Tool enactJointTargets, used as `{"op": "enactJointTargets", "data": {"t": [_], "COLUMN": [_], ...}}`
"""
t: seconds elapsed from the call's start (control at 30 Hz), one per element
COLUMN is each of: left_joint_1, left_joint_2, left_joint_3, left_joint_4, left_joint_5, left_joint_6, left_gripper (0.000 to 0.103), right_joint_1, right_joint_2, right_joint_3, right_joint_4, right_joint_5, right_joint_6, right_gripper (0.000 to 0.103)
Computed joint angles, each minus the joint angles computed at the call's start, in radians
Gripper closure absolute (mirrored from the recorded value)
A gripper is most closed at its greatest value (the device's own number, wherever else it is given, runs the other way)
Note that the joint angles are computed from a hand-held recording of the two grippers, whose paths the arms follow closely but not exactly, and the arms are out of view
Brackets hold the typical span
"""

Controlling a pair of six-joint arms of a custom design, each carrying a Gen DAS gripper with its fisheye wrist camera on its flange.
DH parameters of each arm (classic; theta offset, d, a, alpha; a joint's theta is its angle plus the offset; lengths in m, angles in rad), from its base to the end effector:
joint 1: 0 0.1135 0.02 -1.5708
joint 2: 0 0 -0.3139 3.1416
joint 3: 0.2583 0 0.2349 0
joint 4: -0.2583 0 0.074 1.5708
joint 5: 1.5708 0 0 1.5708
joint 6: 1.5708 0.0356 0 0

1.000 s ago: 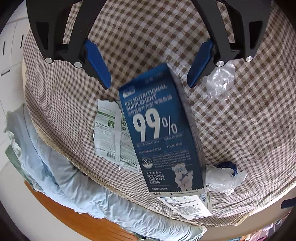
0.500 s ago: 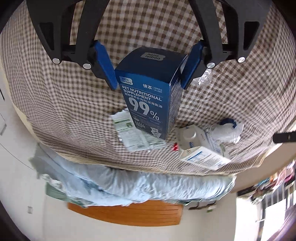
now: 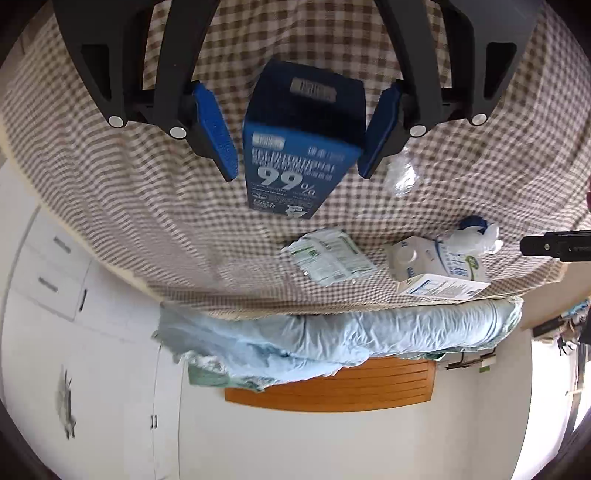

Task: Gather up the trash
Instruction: 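Grasp the blue supplement box with the right tool while the left tool grasps the milk carton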

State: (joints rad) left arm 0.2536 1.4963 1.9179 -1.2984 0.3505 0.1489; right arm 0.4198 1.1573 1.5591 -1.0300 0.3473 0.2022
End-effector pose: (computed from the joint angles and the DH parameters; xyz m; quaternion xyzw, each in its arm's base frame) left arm 0.2432 0.0504 0.4916 0.0108 0.9278 -0.0937 0.3609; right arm 0.1569 0.0567 0.4818 -0.0173 0.8809 -0.0097 0.4729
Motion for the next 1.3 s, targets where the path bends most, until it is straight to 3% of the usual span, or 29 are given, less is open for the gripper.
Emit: {"op": "enactJointTargets", "data": {"t": [0.1,0.23,0.3,0.37,0.57,0.6,0.67,0.8,0.87,1.03,1.1,1.23,1.3], "left_joint_1": [-0.02,-0.045,-0.054,-0.061,-0.083,-0.087,-0.101,-0.158,-0.217,-0.402,-0.459,-0.516,-0.536], "left_joint_2": [0.006,-0.007,-0.015,-0.016,-0.034,-0.038,-0.051,-0.056,-0.026,0.121,0.199,0.388,0.468], "left_joint_3": [-0.013,-0.027,-0.035,-0.037,-0.065,-0.073,-0.095,-0.106,-0.066,0.093,0.178,0.425,0.514], "left_joint_4": [0.005,0.018,0.028,0.03,0.056,0.066,0.093,0.156,0.178,0.237,0.228,0.084,0.05], "left_joint_5": [-0.028,-0.048,-0.056,-0.063,-0.088,-0.094,-0.102,-0.096,-0.124,-0.27,-0.305,-0.366,-0.475], "left_joint_6": [-0.017,-0.009,-0.008,-0.008,-0.017,-0.02,-0.023,-0.028,-0.036,0.038,0.077,0.135,0.123], "left_gripper": [0.012,0.012,0.012,0.012,0.012,0.012,0.012,0.012,0.012,0.013,0.025,0.046,0.047], "right_joint_1": [-0.031,-0.12,-0.13,-0.106,-0.083,-0.086,-0.084,-0.077,-0.086,-0.173,-0.216,-0.341,-0.371], "right_joint_2": [0.005,-0.031,-0.067,-0.079,-0.024,-0.019,-0.033,-0.074,-0.085,-0.082,-0.082,-0.077,-0.075], "right_joint_3": [-0.036,-0.04,-0.054,-0.062,-0.077,-0.083,-0.082,-0.029,-0.029,-0.006,-0.002,-0.005,-0.002], "right_joint_4": [0.022,-0.001,0.007,0.008,-0.055,-0.06,-0.059,-0.049,-0.028,-0.007,-0.001,0.0,-0.003], "right_joint_5": [0.001,-0.142,-0.196,-0.197,-0.201,-0.21,-0.184,-0.159,-0.161,-0.29,-0.341,-0.505,-0.545], "right_joint_6": [-0.008,0.033,0.04,0.053,0.111,0.112,0.123,0.105,0.116,0.132,0.125,0.118,0.11], "right_gripper": [0.035,0.035,0.029,0.022,0.022,0.022,0.04,0.043,0.043,0.043,0.042,0.042,0.042]}}
